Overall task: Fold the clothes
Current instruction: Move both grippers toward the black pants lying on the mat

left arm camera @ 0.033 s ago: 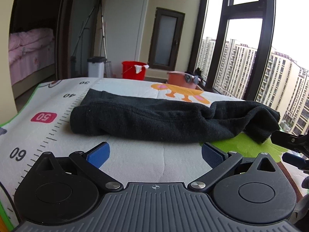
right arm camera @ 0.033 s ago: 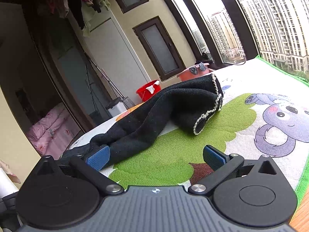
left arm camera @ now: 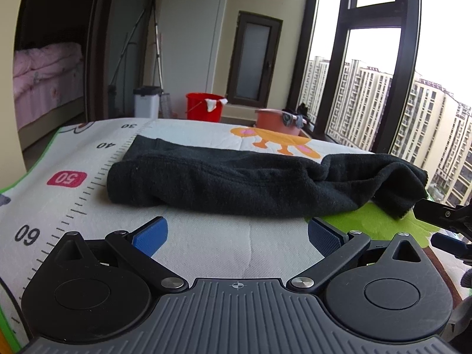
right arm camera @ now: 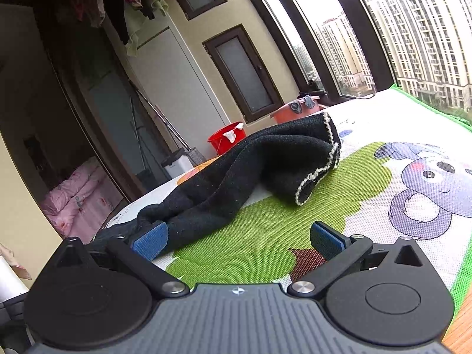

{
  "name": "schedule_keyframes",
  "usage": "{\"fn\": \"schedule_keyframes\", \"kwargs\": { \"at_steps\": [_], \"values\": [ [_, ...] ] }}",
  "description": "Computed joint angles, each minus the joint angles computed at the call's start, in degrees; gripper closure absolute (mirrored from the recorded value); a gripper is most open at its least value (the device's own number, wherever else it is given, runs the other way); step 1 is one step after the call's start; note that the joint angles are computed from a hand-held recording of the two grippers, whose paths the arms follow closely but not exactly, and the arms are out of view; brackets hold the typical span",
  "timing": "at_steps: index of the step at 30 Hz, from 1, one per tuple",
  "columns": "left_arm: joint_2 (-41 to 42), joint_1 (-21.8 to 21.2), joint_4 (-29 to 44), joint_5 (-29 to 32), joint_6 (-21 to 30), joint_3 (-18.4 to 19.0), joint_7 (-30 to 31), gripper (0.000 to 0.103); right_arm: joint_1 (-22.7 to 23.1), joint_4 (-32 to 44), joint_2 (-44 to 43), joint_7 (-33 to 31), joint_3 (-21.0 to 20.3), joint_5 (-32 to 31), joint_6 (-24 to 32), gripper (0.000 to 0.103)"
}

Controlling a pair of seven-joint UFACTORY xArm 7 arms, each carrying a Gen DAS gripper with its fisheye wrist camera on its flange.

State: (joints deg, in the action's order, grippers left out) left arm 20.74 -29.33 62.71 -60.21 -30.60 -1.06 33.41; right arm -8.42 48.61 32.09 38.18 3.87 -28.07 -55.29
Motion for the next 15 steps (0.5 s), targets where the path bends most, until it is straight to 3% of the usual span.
{"fn": "schedule_keyframes", "kwargs": {
  "at_steps": [5, 6, 15],
  "values": [
    [0.0, -0.4, -0.5, -1.2, -1.1, -0.2, 1.4, 0.000, -0.1, 0.0, -0.2, 0.7, 0.2, -0.3, 0.6, 0.000],
    [-0.2, -0.5, 0.4, -2.8, 0.8, 0.4, 2.6, 0.000, 0.0, -0.1, -0.2, 0.6, 0.2, -0.1, 0.5, 0.000],
    [-1.7, 1.0, -2.2, 1.8, 1.6, -0.2, -3.6, 0.000, -0.1, 1.8, 0.2, 0.3, 0.4, -2.3, 3.7, 0.000]
  ]
}}
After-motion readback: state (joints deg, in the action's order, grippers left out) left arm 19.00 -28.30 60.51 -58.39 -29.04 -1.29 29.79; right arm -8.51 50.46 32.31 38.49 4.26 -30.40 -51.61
